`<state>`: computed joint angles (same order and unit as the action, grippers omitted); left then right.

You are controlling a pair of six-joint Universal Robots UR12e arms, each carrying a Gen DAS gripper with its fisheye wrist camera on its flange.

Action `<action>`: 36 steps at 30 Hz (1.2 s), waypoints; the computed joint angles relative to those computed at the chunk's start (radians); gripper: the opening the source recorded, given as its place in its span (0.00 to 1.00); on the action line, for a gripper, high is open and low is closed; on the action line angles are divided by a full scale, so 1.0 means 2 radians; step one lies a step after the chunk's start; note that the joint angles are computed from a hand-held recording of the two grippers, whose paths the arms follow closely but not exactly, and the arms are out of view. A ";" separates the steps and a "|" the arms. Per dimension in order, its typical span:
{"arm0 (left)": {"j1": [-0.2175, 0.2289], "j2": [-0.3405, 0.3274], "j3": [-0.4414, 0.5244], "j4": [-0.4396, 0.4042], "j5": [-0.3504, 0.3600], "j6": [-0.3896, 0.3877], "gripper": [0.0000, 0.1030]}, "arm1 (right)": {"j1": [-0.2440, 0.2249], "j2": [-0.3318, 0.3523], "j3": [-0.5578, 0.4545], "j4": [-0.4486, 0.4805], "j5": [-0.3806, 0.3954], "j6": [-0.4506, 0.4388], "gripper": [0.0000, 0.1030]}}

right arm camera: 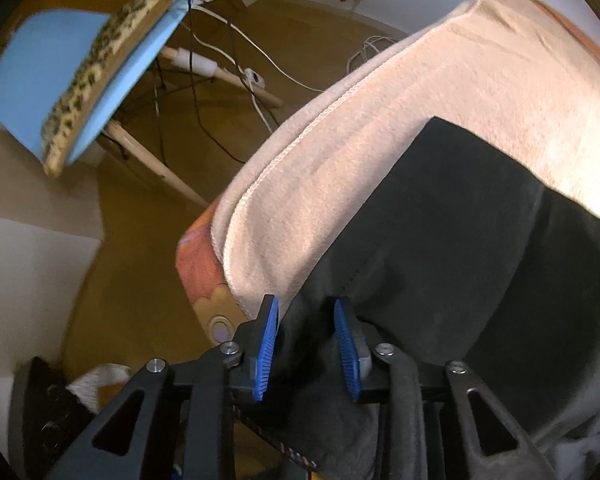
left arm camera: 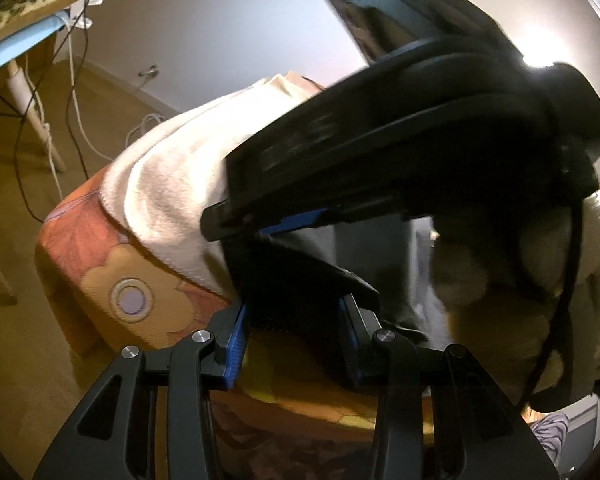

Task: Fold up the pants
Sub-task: 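Regrasp the trouser edge with the left gripper while the right gripper holds the fabric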

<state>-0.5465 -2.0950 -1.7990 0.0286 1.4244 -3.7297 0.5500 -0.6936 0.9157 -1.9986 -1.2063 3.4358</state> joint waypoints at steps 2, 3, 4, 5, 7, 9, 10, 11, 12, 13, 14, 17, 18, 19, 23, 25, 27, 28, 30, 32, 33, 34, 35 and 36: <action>-0.003 -0.001 0.003 -0.007 0.010 0.005 0.36 | 0.004 0.004 -0.013 0.013 -0.020 -0.015 0.18; -0.004 -0.001 0.003 -0.009 0.013 0.005 0.36 | 0.006 0.004 -0.013 0.014 -0.028 -0.021 0.16; -0.005 0.001 0.002 -0.009 0.019 0.003 0.36 | 0.006 0.004 -0.012 0.011 -0.032 -0.022 0.13; -0.006 0.002 0.000 -0.008 0.023 0.001 0.36 | 0.006 0.002 -0.007 0.004 -0.032 -0.021 0.11; -0.007 0.007 -0.007 -0.002 0.034 -0.001 0.40 | 0.002 -0.002 0.005 -0.012 -0.023 -0.014 0.08; -0.005 0.012 -0.015 0.004 0.036 -0.008 0.41 | -0.002 -0.007 0.018 -0.025 -0.009 -0.006 0.08; -0.004 0.014 -0.018 0.006 0.033 -0.014 0.44 | -0.005 -0.009 0.024 -0.032 0.000 0.000 0.07; -0.002 0.016 -0.020 0.007 0.028 -0.019 0.48 | -0.008 -0.011 0.030 -0.039 0.011 0.007 0.07; -0.001 0.016 -0.020 0.006 0.023 -0.022 0.48 | -0.010 -0.015 0.039 -0.046 0.020 0.012 0.07; -0.001 0.016 -0.019 0.002 0.021 -0.023 0.48 | -0.013 -0.016 0.044 -0.051 0.030 0.019 0.07; -0.001 0.016 -0.017 -0.003 0.018 -0.023 0.48 | -0.016 -0.017 0.048 -0.056 0.039 0.023 0.07; 0.005 0.008 -0.010 -0.005 -0.003 -0.033 0.49 | -0.019 -0.022 0.062 -0.071 0.054 0.033 0.07; 0.007 0.005 -0.009 0.001 -0.013 -0.038 0.49 | -0.019 -0.021 0.062 -0.073 0.055 0.034 0.07; 0.007 0.003 -0.008 0.003 -0.017 -0.042 0.49 | -0.019 -0.022 0.062 -0.074 0.057 0.031 0.08; 0.007 -0.001 0.002 -0.003 -0.021 -0.037 0.49 | -0.025 -0.018 0.062 -0.075 0.096 0.040 0.28; 0.007 -0.001 0.004 -0.008 -0.023 -0.036 0.49 | -0.027 -0.018 0.062 -0.081 0.112 0.045 0.35; 0.008 -0.002 0.005 -0.006 -0.024 -0.042 0.49 | -0.029 -0.022 0.064 -0.089 0.111 0.044 0.36; 0.009 -0.003 0.005 -0.006 -0.022 -0.047 0.52 | -0.031 -0.024 0.066 -0.095 0.116 0.045 0.38; 0.014 -0.006 0.007 -0.003 -0.029 -0.061 0.52 | -0.037 -0.031 0.075 -0.110 0.121 0.046 0.38; 0.018 -0.007 0.005 0.006 -0.040 -0.080 0.52 | -0.042 -0.037 0.081 -0.117 0.129 0.050 0.39; 0.019 -0.008 0.003 0.014 -0.046 -0.087 0.52 | -0.045 -0.039 0.083 -0.117 0.133 0.050 0.39; 0.019 -0.007 0.002 0.018 -0.046 -0.086 0.52 | -0.046 -0.041 0.086 -0.118 0.133 0.049 0.39; 0.018 -0.006 0.001 0.016 -0.043 -0.084 0.52 | -0.047 -0.043 0.088 -0.117 0.133 0.047 0.39; 0.018 -0.005 0.000 0.017 -0.042 -0.083 0.52 | -0.049 -0.046 0.092 -0.114 0.134 0.044 0.39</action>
